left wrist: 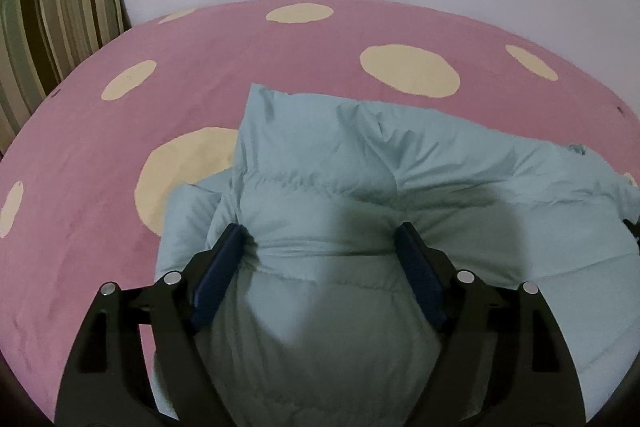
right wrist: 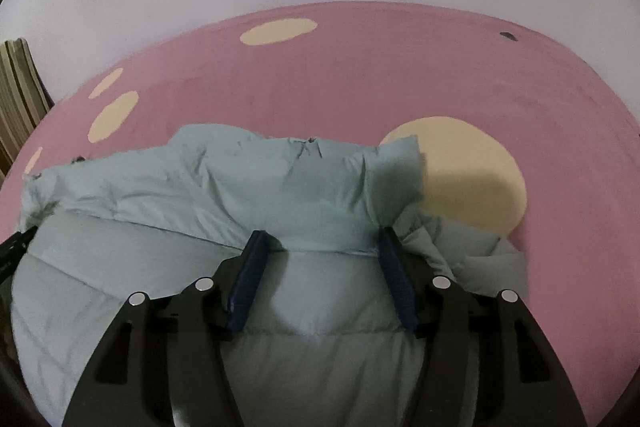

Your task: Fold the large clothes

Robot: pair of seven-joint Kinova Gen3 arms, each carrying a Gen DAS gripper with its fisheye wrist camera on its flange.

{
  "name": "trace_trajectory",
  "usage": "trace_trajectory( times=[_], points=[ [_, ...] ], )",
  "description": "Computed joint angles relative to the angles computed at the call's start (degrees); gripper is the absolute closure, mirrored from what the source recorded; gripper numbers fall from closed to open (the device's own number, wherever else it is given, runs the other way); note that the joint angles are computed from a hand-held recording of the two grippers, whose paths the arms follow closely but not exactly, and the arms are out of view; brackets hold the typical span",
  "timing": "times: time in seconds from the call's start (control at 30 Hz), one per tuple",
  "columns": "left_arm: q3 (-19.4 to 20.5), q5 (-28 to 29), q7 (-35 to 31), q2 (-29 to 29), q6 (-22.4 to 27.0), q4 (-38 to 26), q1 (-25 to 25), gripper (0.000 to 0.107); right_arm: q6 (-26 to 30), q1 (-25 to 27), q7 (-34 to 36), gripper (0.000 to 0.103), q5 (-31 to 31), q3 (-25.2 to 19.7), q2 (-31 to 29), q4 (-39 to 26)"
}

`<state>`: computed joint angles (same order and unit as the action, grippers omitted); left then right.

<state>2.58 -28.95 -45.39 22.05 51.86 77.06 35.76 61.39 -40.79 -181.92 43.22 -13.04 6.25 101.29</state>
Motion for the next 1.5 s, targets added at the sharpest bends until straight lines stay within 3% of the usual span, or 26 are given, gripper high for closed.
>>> trace_trajectory(
  times=[0.3,0.8,1.07,1.27,1.5],
  points=[
    [-0.1,1.9,-0.4,0.6,-3.0,1.1,-1.3,0.025,-2.0,-0.3,-3.7,0.042,2.6,0.2,0.3,1.8],
    [-0.3,3.2,-0.9,-0.1,-5.2,2.5,-2.0,0.025,-1.3,-0.5,-3.0,0.042,2.4,0.5,0.8,1.0],
    [0.6,4.3,-3.4,-0.1,-1.5,-0.2,-2.3,0.024,0.2,-0.3,-1.3,0.042,0.9,0.2,-0.2,-0.3],
    [1.2,4.7,-3.1,-4.6,0.2,2.4,-2.3,0.024,5.0,-1.8,-5.6,0.042,1.0,-2.7,-4.3,0.6],
    [4.1,7.1,3.1,-15.5,-1.9,12.6,-5.3,0.024,12.0,-4.2,-17.7,0.039,-0.4,-11.4,-11.7,5.6]
  ],
)
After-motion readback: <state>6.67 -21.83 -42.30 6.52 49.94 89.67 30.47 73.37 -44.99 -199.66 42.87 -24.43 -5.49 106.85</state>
